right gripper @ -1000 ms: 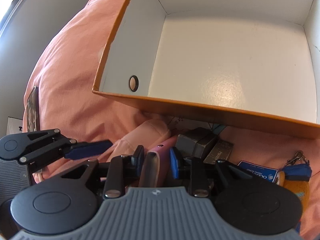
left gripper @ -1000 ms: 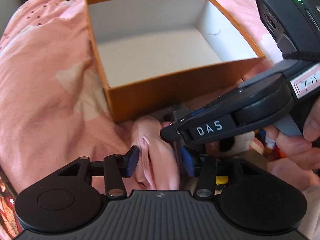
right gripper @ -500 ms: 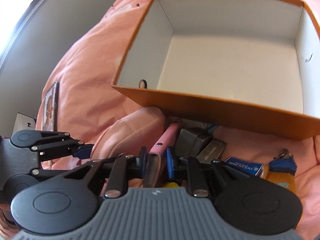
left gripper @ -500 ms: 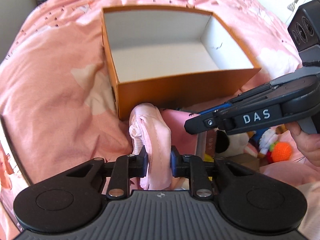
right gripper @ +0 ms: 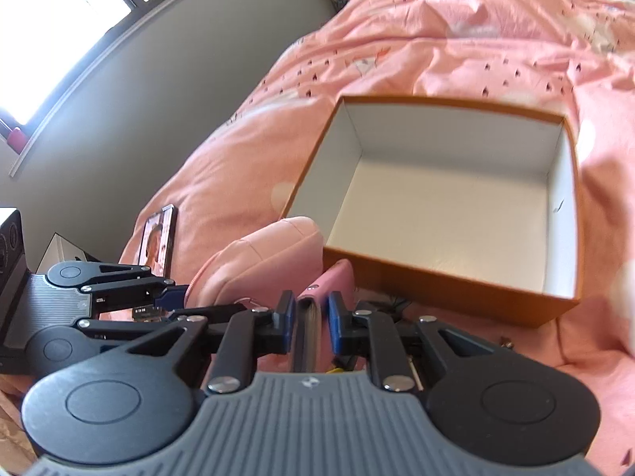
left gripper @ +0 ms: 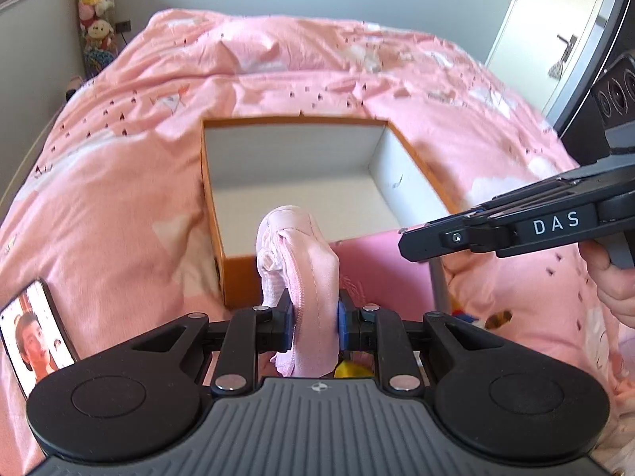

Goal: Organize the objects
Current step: 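Carry the pink backpack and pink case into the shoebox with both grippers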

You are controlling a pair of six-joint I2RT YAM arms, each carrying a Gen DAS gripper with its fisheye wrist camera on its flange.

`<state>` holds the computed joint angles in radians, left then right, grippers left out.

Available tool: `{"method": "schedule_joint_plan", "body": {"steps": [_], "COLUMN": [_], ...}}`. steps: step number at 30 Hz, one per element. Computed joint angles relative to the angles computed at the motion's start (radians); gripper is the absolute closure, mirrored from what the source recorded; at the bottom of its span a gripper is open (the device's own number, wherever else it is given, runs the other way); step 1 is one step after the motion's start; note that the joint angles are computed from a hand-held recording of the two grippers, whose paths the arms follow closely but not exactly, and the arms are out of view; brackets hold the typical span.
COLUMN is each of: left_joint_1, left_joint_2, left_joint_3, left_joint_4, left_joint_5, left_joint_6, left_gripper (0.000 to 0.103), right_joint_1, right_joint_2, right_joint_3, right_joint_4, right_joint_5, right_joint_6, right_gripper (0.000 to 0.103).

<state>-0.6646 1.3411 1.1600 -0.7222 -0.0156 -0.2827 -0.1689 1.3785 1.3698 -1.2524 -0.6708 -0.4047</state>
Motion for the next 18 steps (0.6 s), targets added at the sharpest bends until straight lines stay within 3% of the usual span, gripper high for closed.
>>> {"method": "schedule_joint_plan", "body": {"steps": [9, 18], "left_joint_1": [0.007, 0.041], "left_joint_2": [0.014, 0.15], "left_joint_3": [0.034, 0.087], "left_joint_4": [0.097, 0.195], "left_joint_5": [-0.013, -0.046], "left_joint_6": [-0.033, -0.065], "left_gripper": [0.08, 0.08], "right_joint_1": [-0.061, -0.034], "right_joint_2": [0.01, 0.045], "right_joint_3": [0.14, 0.146], "right_joint_4": [0.011, 0.224], "right_joint_5": [-0.043, 0.005], "right_joint_6": [0.007, 0.162], "right_gripper": [0.085, 0.085]}}
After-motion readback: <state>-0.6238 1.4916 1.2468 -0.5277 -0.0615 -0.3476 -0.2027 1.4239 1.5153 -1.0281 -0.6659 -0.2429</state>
